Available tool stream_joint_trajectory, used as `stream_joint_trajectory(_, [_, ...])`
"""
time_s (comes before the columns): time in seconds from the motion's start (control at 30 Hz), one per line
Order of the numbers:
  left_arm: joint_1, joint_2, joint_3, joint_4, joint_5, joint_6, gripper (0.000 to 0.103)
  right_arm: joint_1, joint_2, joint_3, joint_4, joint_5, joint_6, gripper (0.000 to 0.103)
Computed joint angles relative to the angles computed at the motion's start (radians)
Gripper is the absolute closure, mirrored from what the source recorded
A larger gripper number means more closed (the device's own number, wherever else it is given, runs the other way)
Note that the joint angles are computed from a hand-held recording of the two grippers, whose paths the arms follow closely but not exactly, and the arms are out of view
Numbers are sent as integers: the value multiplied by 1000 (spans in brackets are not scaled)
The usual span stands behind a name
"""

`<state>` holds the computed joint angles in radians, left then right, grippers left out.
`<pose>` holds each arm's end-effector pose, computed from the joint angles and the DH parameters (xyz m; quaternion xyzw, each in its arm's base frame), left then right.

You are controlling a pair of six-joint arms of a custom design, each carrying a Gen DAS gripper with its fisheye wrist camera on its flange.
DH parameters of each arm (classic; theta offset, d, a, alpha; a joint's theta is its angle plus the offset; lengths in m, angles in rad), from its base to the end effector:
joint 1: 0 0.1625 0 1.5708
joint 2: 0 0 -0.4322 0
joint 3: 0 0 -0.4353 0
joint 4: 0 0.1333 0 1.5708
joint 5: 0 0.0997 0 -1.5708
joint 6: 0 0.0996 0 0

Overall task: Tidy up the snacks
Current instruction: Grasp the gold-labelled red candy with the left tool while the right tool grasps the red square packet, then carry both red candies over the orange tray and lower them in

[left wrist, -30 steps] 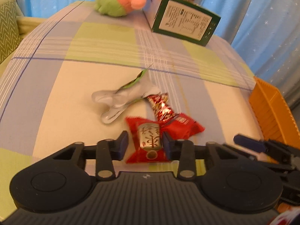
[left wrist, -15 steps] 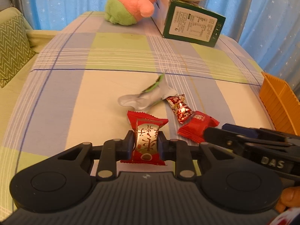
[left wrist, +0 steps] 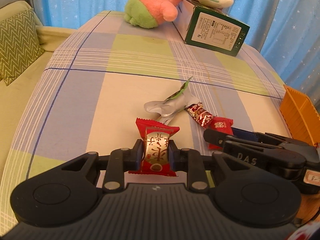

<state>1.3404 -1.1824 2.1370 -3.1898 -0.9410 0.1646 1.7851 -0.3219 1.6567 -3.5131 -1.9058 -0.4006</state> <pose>0.0628 -0.5729 0.2054 0.0773 0.9012 -0.3196 0.2824 0.2359 -0.6111 -0.1443 0.2372 -0.9118 0.2788 0.1858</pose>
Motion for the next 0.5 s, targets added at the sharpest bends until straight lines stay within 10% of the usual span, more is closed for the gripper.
stream_joint_trajectory(0.5, [-40, -23, 59, 25, -103, 16, 80, -28, -154, 249, -123, -41, -48, 77])
